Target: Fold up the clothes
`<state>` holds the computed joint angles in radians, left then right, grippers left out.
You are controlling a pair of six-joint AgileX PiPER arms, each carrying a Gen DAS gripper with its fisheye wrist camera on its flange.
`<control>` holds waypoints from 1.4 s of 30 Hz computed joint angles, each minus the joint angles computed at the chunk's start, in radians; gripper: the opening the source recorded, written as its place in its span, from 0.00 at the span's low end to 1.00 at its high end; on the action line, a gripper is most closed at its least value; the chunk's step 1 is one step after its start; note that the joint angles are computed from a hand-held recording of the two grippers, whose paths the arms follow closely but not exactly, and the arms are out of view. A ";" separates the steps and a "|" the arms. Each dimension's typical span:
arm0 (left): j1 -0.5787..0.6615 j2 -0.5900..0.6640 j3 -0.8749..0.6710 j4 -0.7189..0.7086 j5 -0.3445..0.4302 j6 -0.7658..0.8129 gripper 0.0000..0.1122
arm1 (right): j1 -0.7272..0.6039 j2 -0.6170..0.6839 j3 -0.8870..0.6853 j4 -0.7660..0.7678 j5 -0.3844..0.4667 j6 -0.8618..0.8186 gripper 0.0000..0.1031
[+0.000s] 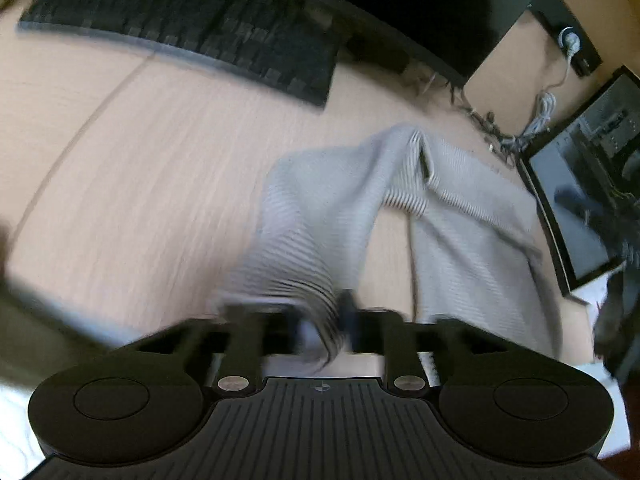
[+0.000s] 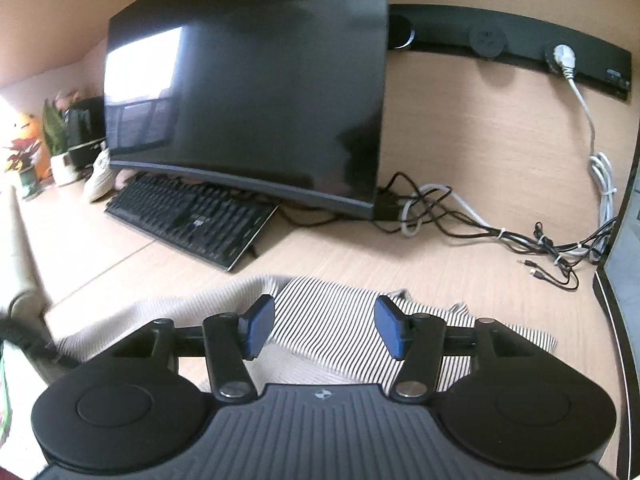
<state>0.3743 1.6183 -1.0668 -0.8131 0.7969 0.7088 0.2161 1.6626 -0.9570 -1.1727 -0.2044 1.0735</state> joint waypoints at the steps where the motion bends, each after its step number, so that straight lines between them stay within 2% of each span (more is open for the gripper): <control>1: -0.020 -0.011 -0.032 -0.015 -0.006 0.007 0.06 | -0.001 -0.016 0.027 0.036 -0.008 -0.047 0.58; 4: -0.074 -0.050 -0.150 -0.074 0.000 0.023 0.06 | -0.024 -0.068 0.113 0.203 -0.037 -0.216 0.61; 8: -0.196 -0.039 -0.333 -0.112 -0.007 -0.038 0.06 | -0.098 -0.137 0.242 0.347 -0.090 -0.314 0.62; 11: -0.348 0.005 -0.446 -0.052 -0.067 -0.148 0.06 | -0.159 -0.178 0.335 0.383 -0.142 -0.337 0.62; 14: -0.503 0.114 -0.600 0.051 -0.117 -0.288 0.06 | -0.229 -0.216 0.411 0.351 -0.194 -0.319 0.62; 15: -0.540 0.154 -0.656 0.064 -0.103 -0.339 0.09 | -0.252 -0.227 0.430 0.338 -0.206 -0.314 0.62; 17: -0.607 0.231 -0.764 0.089 -0.064 -0.433 0.31 | -0.303 -0.249 0.465 0.310 -0.230 -0.303 0.63; 20: -0.678 0.284 -0.825 0.088 -0.041 -0.418 0.49 | -0.379 -0.275 0.495 0.280 -0.262 -0.286 0.65; 23: -0.701 0.293 -0.826 0.080 -0.039 -0.398 0.64 | -0.447 -0.271 0.502 0.258 -0.289 -0.260 0.66; 26: -0.695 0.276 -0.790 0.077 -0.059 -0.386 0.71 | -0.490 -0.243 0.485 0.232 -0.308 -0.216 0.66; 31: -0.620 0.222 -0.667 0.099 -0.100 -0.396 0.79 | -0.496 -0.152 0.379 0.150 -0.327 -0.057 0.64; 33: -0.583 0.187 -0.580 0.117 -0.134 -0.395 0.82 | -0.488 -0.086 0.303 0.082 -0.338 0.070 0.55; 35: -0.549 0.160 -0.504 0.120 -0.161 -0.387 0.84 | -0.469 -0.003 0.215 0.028 -0.340 0.195 0.55; 38: -0.483 0.133 -0.405 0.099 -0.173 -0.361 0.85 | -0.411 0.133 0.081 0.004 -0.289 0.321 0.54; 39: -0.457 0.129 -0.379 0.090 -0.166 -0.347 0.85 | -0.382 0.170 0.034 -0.024 -0.257 0.373 0.51; 41: -0.409 0.133 -0.342 0.075 -0.147 -0.317 0.85 | -0.328 0.242 -0.061 -0.118 -0.193 0.496 0.32; 42: -0.385 0.143 -0.336 0.069 -0.131 -0.297 0.85 | -0.303 0.259 -0.099 -0.165 -0.164 0.540 0.10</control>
